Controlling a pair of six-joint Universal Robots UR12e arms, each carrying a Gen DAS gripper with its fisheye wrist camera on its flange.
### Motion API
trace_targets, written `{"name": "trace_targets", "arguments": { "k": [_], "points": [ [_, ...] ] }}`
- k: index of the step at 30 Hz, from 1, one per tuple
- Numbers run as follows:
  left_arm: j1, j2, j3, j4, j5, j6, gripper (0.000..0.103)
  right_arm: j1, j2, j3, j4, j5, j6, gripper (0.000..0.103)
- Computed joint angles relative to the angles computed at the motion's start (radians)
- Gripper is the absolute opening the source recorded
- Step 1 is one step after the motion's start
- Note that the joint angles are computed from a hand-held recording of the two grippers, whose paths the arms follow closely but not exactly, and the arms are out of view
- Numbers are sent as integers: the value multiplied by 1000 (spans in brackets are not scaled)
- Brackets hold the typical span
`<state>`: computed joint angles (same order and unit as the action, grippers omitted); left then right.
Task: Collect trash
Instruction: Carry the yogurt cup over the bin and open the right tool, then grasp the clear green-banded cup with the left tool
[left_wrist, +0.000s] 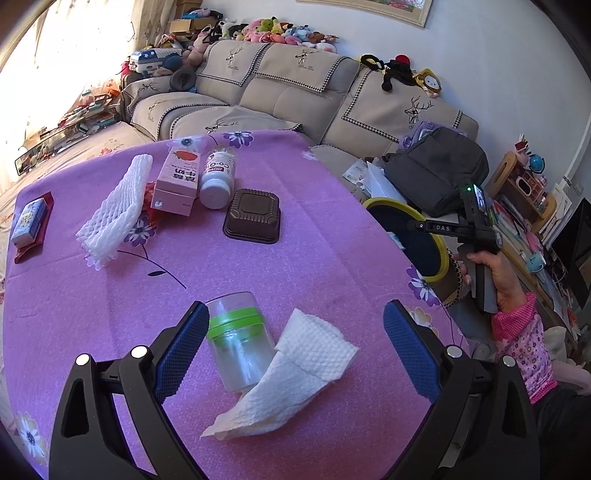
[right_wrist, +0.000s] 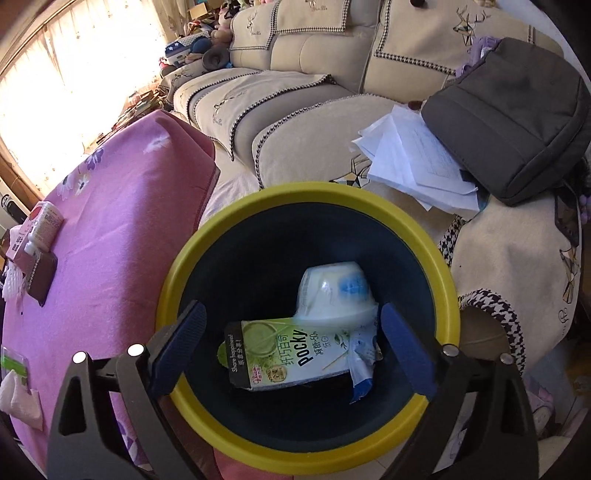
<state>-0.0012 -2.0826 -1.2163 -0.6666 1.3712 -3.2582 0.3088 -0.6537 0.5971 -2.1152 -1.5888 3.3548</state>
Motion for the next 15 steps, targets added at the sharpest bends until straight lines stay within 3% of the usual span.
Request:
{"name": "trace_targets", "arguments": {
  "k": [9,15],
  "points": [
    [-4,4,5,-56,63,-32,94,26,-85,149,-139,20,-33,91],
    [1,-14,50,-138,173,-60,94,38,-120,213,-183,62,-53,91]
  ]
}}
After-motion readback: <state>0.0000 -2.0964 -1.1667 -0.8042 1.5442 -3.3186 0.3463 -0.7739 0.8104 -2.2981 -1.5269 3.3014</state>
